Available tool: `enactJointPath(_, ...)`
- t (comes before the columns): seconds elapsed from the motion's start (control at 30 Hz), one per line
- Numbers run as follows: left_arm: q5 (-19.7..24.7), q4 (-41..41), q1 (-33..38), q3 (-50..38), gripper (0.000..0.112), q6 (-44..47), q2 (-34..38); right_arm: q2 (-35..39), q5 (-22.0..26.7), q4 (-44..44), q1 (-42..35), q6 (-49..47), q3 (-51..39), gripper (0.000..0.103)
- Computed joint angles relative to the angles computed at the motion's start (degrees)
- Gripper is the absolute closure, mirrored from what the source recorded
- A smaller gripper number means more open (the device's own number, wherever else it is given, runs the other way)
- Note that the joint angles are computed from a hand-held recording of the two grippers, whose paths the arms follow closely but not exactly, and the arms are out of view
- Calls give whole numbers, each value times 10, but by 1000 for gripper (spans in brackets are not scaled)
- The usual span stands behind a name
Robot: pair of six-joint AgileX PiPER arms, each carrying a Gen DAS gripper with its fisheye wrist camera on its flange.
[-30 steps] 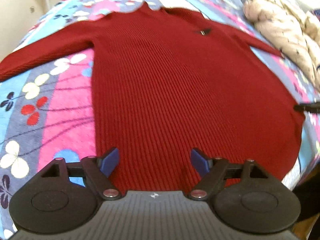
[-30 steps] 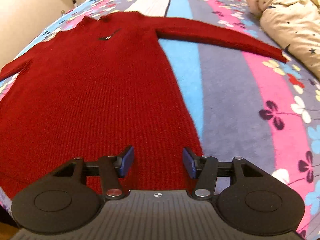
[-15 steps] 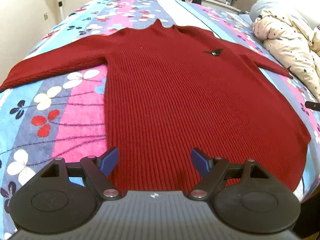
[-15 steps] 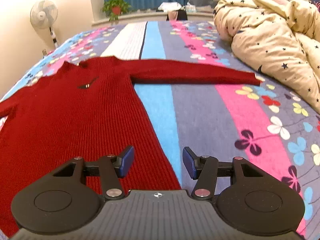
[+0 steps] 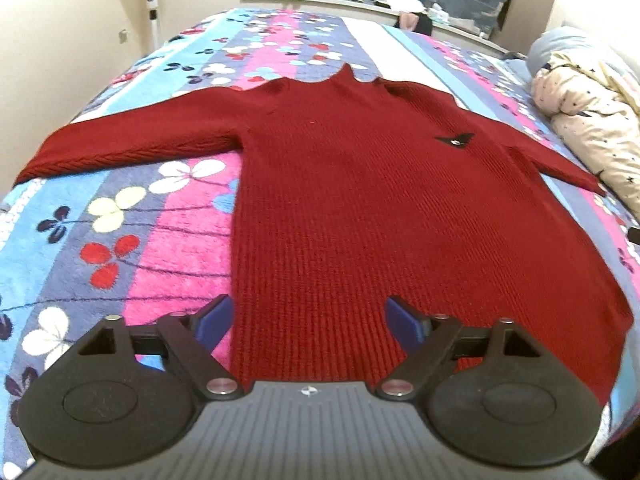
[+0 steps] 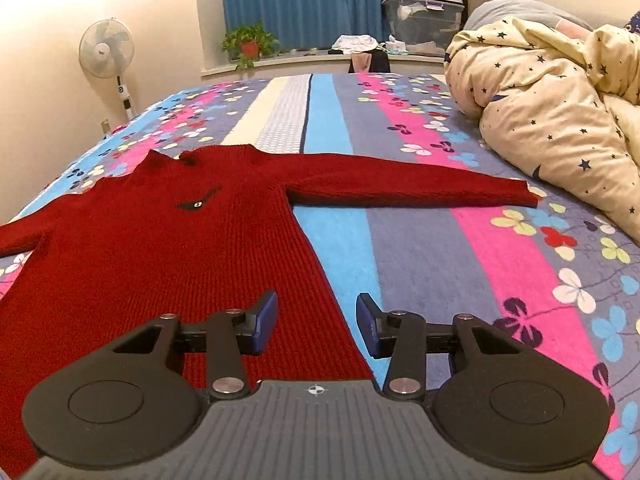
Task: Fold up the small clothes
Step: 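Release the hem and lift both tools away from the sweater, then grasp a sweater sleeve with the left tool and fold it across the chest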
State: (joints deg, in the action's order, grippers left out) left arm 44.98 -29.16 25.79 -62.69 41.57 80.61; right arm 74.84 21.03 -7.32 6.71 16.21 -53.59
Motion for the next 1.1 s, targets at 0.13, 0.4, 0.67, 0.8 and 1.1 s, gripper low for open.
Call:
enactJointPath(0.13,-16,-2,-5,2,19,-8,-1,9,5,-35,12,39,-11,56)
enactJointPath(0.4,-91,-52,-24,37,19,43,-29,25,-6,-19,22,62,-33,53)
enactJointPath(0.67,-91,-34,-27,12,19,23,-12,44,4,-75,64,154,-75,52)
enactJointPath(0.8,-110,-49,-19,1,19,59,-8,62,18,-146,99,213,-97,52)
enactJointPath(1.1,-135,-68,-18,-63,31,116,49,109,60,-134,133,181,-153,73)
